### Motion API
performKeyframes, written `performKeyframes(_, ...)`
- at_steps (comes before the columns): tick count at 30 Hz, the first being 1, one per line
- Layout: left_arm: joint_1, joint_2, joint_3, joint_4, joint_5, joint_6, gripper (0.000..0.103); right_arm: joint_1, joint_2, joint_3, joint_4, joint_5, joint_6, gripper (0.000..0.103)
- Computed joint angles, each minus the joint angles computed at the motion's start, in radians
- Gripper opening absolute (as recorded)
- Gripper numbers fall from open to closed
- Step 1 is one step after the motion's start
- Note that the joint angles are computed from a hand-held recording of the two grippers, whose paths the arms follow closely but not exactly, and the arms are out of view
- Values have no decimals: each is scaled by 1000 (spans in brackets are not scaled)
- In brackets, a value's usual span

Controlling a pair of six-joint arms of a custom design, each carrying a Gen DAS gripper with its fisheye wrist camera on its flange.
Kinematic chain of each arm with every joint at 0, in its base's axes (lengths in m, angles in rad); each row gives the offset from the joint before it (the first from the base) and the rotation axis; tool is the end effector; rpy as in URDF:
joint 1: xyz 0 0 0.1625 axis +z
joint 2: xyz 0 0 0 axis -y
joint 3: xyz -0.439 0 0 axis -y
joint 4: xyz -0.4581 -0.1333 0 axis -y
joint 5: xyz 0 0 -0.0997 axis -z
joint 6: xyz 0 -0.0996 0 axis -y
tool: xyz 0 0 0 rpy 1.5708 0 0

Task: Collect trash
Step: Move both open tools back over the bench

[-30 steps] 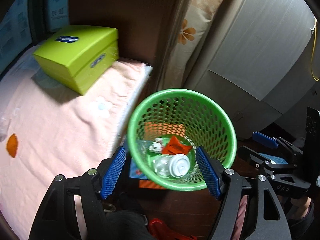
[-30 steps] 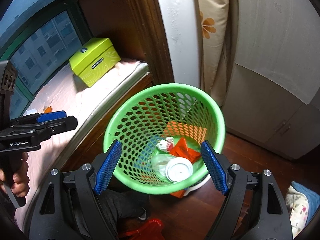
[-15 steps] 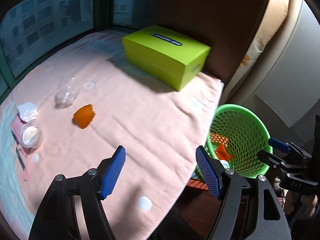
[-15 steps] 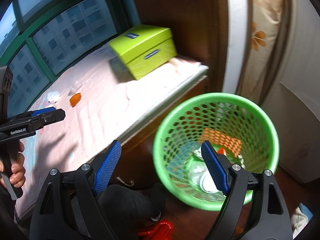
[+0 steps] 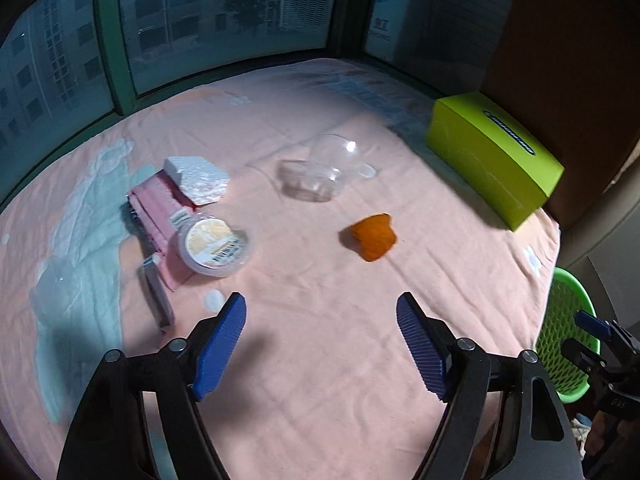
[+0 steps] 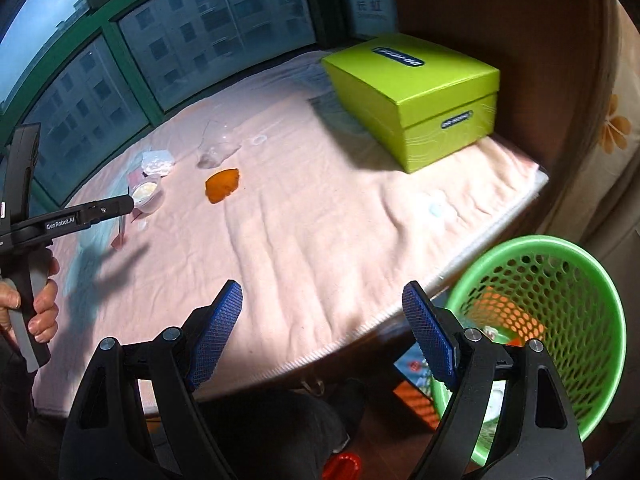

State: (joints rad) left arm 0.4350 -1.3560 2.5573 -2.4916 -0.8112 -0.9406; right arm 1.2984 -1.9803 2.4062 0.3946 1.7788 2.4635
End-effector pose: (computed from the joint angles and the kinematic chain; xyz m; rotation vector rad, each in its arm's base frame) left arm -0.2186 -0.3242 0.0672 0.3751 2.4182 -0.6651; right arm 0.0451 -0.2575 0.2367 0.4056 -2.4855 0.7609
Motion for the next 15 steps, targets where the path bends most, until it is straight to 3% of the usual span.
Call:
performKeyframes(6, 119, -27, 2, -48, 32, 85, 78, 90, 138, -34, -51, 51, 46, 82)
performKeyframes(15, 243, 36, -26, -155, 25, 229, 78, 173, 295, -93, -96, 93, 86, 82)
